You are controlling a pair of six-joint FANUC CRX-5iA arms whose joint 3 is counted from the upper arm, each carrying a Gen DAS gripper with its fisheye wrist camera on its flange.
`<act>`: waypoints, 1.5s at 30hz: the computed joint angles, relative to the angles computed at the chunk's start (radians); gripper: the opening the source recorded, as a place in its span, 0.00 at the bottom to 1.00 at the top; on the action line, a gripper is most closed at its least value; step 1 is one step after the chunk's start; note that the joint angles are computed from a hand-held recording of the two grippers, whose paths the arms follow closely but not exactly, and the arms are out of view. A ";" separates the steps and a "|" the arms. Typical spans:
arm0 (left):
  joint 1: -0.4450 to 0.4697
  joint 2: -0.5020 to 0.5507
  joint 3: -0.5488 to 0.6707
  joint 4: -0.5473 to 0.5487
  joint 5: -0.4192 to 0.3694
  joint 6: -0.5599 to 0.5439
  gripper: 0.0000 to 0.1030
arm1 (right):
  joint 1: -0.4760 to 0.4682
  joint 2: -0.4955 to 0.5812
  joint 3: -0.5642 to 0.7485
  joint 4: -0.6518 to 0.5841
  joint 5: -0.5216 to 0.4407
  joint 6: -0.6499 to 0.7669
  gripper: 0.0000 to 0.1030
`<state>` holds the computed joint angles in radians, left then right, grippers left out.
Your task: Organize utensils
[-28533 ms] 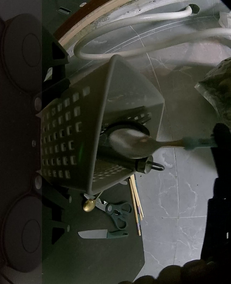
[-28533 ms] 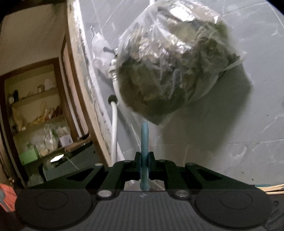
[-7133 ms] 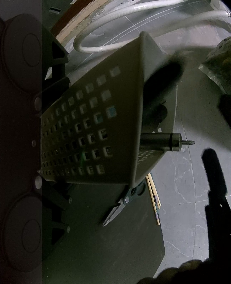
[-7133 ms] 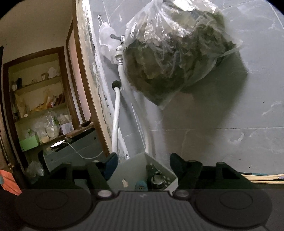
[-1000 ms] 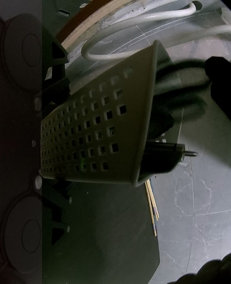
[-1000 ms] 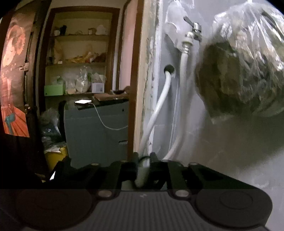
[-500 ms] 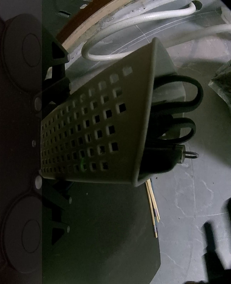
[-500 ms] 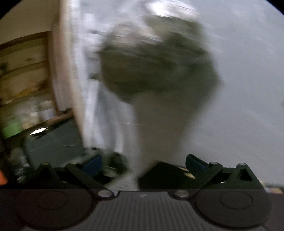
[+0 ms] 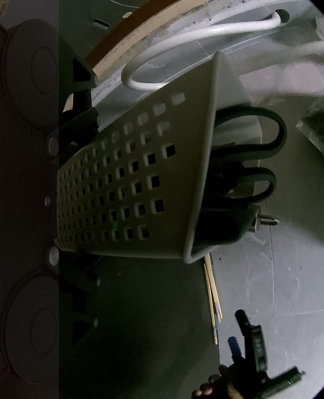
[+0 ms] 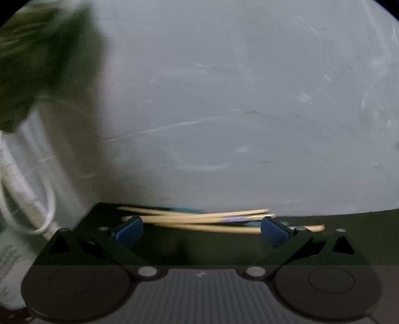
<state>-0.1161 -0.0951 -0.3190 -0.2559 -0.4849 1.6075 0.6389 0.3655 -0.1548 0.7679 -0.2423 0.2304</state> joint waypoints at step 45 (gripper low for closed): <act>-0.156 0.052 0.114 -0.292 -0.140 0.377 0.80 | -0.097 0.299 0.716 -1.169 -0.585 1.602 1.00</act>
<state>-0.2719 -0.0436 -0.2050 -0.5474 -0.6251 1.9846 0.5423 0.6649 0.5612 -0.4006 -0.8268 1.8323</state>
